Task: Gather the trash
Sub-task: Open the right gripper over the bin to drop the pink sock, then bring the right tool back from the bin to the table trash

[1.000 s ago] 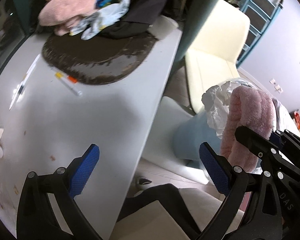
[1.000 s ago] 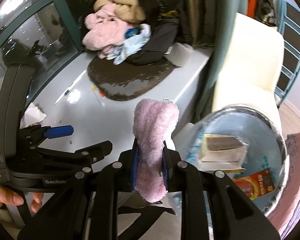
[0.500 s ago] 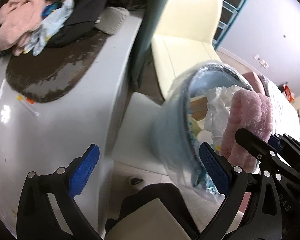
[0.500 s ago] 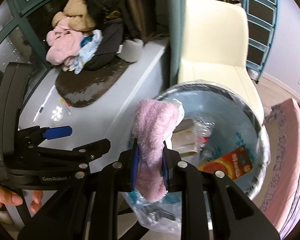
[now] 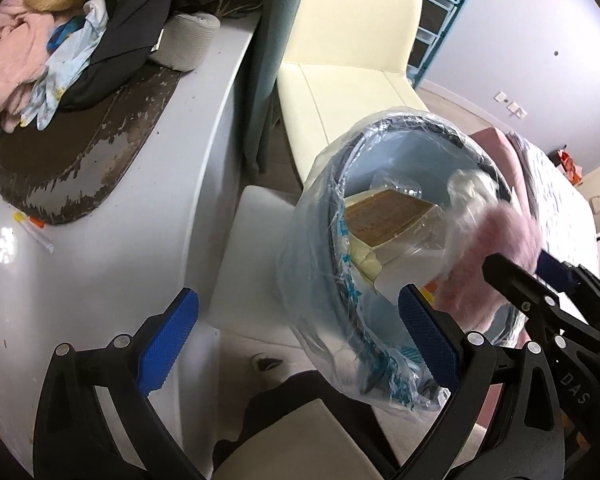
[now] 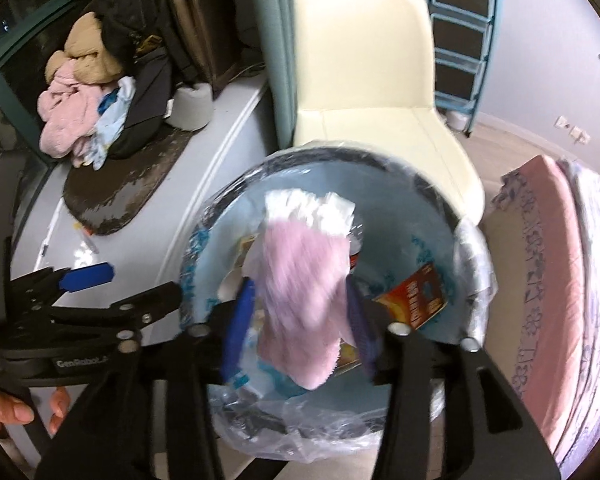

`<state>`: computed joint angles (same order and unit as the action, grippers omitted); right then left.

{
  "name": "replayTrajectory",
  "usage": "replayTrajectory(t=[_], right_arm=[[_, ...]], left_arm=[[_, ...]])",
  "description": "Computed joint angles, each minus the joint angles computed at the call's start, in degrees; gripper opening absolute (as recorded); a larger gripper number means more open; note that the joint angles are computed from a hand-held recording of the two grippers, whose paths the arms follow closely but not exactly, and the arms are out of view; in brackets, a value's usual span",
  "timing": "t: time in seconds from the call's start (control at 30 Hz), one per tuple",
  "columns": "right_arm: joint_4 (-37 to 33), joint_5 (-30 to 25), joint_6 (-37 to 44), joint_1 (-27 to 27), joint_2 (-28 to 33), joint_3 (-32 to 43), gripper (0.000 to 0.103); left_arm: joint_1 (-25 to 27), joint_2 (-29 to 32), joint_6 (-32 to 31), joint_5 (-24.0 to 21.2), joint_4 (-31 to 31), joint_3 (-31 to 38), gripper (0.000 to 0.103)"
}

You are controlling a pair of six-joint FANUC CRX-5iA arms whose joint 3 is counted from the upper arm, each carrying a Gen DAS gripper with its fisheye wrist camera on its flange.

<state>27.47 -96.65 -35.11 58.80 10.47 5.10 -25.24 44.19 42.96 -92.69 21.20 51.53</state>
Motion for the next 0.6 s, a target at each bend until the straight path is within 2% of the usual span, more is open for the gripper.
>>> replayTrajectory(t=[0.1,0.23,0.37,0.6], right_arm=[[0.42,-3.32,0.64,-0.07,1.25,1.54,0.057],[1.34,-5.07,-0.14,0.14,1.58,1.87,0.058],[2.34,-4.92,-0.10,0.19,1.67,1.93,0.058],[4.20,-2.09,6.29,-1.28,3.88,4.46,0.058]], left_arm=[[0.19,0.06,0.66,0.27,0.15,0.32,0.097],[0.84,-0.13,1.99,1.44,1.03,0.27,0.097],[1.26,0.72,2.94,0.55,1.06,2.15,0.097],[3.03,0.08,3.43,0.77,1.03,1.56,0.097]])
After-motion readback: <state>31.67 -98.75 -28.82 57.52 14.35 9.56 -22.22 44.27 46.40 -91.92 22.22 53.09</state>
